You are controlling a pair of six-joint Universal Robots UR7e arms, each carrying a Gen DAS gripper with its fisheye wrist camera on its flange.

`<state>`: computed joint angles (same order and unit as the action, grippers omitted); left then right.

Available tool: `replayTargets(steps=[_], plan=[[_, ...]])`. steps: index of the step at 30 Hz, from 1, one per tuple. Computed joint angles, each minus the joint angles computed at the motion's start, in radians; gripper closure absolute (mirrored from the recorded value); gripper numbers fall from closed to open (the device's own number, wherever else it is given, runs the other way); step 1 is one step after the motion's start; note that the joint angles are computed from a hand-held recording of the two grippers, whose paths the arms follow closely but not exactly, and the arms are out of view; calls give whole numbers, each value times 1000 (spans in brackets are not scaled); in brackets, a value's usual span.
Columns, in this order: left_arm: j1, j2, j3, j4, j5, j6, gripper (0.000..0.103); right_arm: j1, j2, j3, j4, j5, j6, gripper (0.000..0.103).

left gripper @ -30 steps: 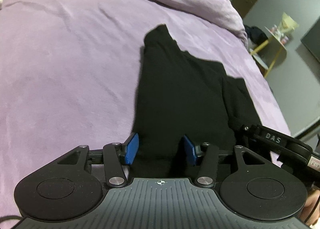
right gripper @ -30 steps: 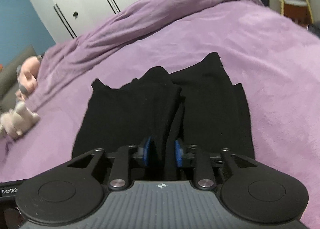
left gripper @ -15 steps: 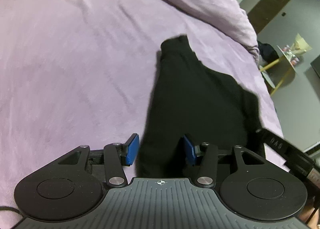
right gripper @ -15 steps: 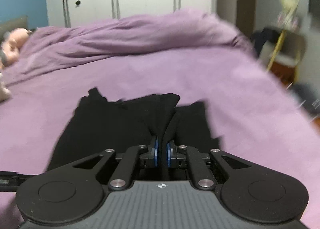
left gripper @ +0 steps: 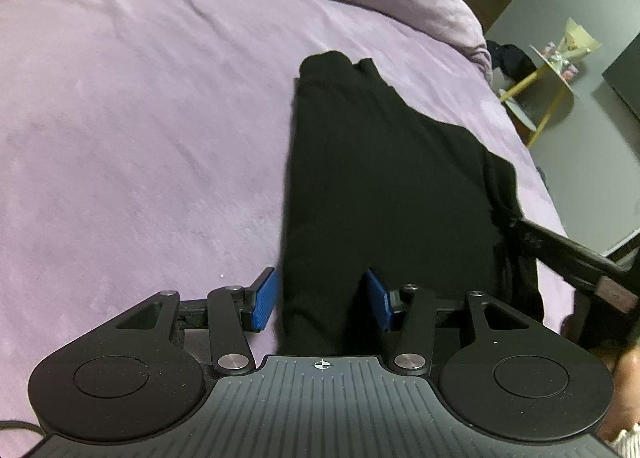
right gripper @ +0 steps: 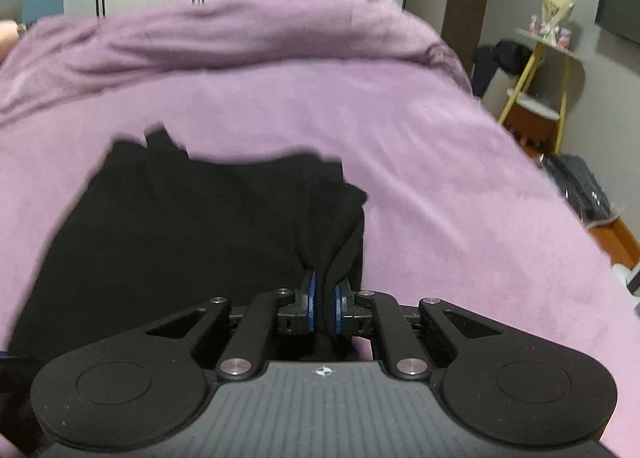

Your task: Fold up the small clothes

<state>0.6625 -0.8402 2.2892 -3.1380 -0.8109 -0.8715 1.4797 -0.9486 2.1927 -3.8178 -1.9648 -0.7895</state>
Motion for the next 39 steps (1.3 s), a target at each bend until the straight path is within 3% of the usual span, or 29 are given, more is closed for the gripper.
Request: replayTargets(steps=[3,4,5,6,9,11,13,17,19,23,24,26,28,33,35,39], plan=[[7,-15,0,32,-34,-10,49,-8,-52,25,51,49,27,88],[2,-19,5,35,-32,-8,49,-16,-90,44,91,72,62,80],[-4,-25,14,41,-28,-6,49,-33,-147,73,154,113,110,71],[-11,-30,23,44,-25,-9,49,-61,-210,113,211,170,144,69],[-16,-37,48,23,-47,-17,49,-157,-353,230,289,313,164,69],[-20,-29,55,4,-51,-16,49,-223,-432,302,319,397,170,69],[-26,-20,50,17,-36,-31,49,-247,-449,339,295,418,154,76],[-45,-17,23,103,-9,-70,49,-230,-424,333,254,403,126,93],[-51,-20,21,125,-4,-86,49,-226,-429,334,232,417,145,95],[-57,-26,13,166,3,-96,49,-333,-545,339,406,616,308,96],[-59,-28,10,182,7,-96,49,-344,-544,333,415,601,344,96],[-65,-31,6,209,19,-93,49,-322,-506,320,383,492,335,96],[-71,-33,2,239,29,-95,49,-309,-485,319,364,456,315,96],[-82,-35,-3,287,48,-87,49,-335,-515,308,428,518,358,96],[-82,-36,1,281,48,-82,48,-332,-505,305,418,483,348,90],[-84,-55,24,262,37,-99,48,-343,-544,354,362,491,368,80]])
